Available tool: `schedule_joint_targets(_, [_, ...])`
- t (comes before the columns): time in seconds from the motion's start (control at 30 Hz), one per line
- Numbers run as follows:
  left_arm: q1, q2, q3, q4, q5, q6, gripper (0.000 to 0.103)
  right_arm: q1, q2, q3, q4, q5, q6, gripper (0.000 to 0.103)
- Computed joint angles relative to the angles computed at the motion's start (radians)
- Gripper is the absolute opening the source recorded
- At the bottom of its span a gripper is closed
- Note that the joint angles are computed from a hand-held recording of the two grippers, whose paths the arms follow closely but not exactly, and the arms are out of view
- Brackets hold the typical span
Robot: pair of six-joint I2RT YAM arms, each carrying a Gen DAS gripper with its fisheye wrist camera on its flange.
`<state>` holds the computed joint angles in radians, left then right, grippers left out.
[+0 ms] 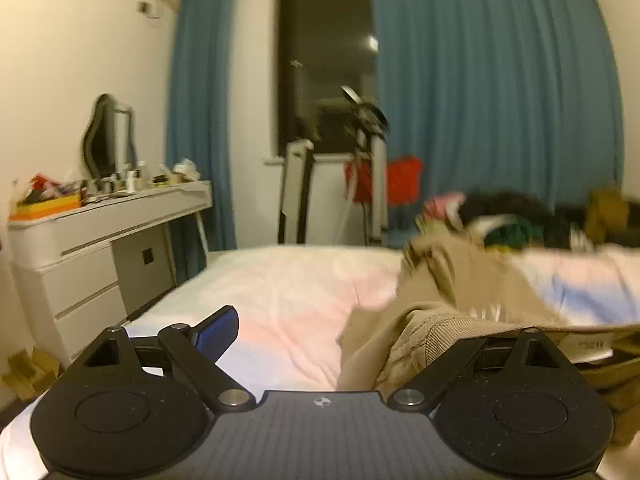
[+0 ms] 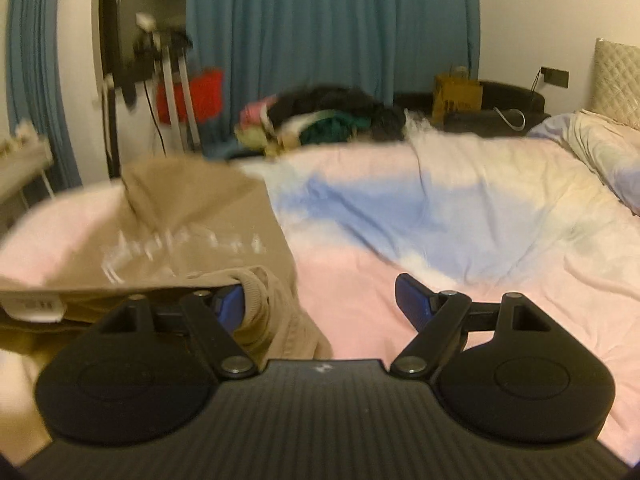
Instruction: Fold clothes
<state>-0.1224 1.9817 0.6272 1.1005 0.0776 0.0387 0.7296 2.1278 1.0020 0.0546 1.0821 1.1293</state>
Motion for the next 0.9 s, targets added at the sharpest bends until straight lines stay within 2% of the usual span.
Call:
schedule_joint_targets(0.1, [0.014,-0.164,-0.080,0.011,0.001,-0.032,0.093,0.035,-0.143,-0.042,0.025,0.103,-0.082,0.079])
schedule_joint_targets(0.13, [0.023,-0.238,-0.083,-0.041,0.011,-0.051,0.093,0.042,-0.200,-0.054,0.043,0.124,-0.132,0.079])
schedule_joint_targets(0.27, [0.062,-0.520,-0.010,-0.349,0.056,-0.130,0.093,0.063,-0.431,-0.075,0.121,0.153,-0.385,0.079])
schedule_joint_targets(0.4, [0.094,-0.693,0.160,-0.642,0.063,-0.162,0.093,0.115,-0.575,0.020,0.084,0.194,-0.611,0.079])
schedule_joint_targets(0.47, [0.120,-0.741,0.267,-0.764,0.084,-0.179,0.093,0.150,-0.630,0.066,0.104,0.214,-0.729,0.079])
schedule_joint_targets(0.5, [0.135,-0.755,0.329,-0.823,0.098,-0.189,0.094,0.173,-0.656,0.084,0.145,0.228,-0.807,0.079])
schedule_joint_targets(0.57, [0.171,-0.785,0.434,-0.918,0.133,-0.208,0.095,0.222,-0.686,0.104,0.309,0.262,-1.024,0.079])
schedule_joint_targets(0.67, [0.241,-0.812,0.592,-1.048,0.227,-0.249,0.096,0.307,-0.701,0.125,0.679,0.296,-1.410,0.079])
schedule_joint_targets(0.7, [0.264,-0.815,0.646,-1.097,0.260,-0.258,0.097,0.336,-0.709,0.141,0.755,0.299,-1.482,0.079])
schedule_joint_targets(0.77, [0.312,-0.811,0.756,-1.193,0.326,-0.273,0.097,0.382,-0.726,0.178,0.821,0.291,-1.563,0.080])
schedule_joint_targets(0.9, [0.395,-0.767,0.924,-1.288,0.453,-0.312,0.100,0.433,-0.688,0.259,1.049,0.285,-1.875,0.080])
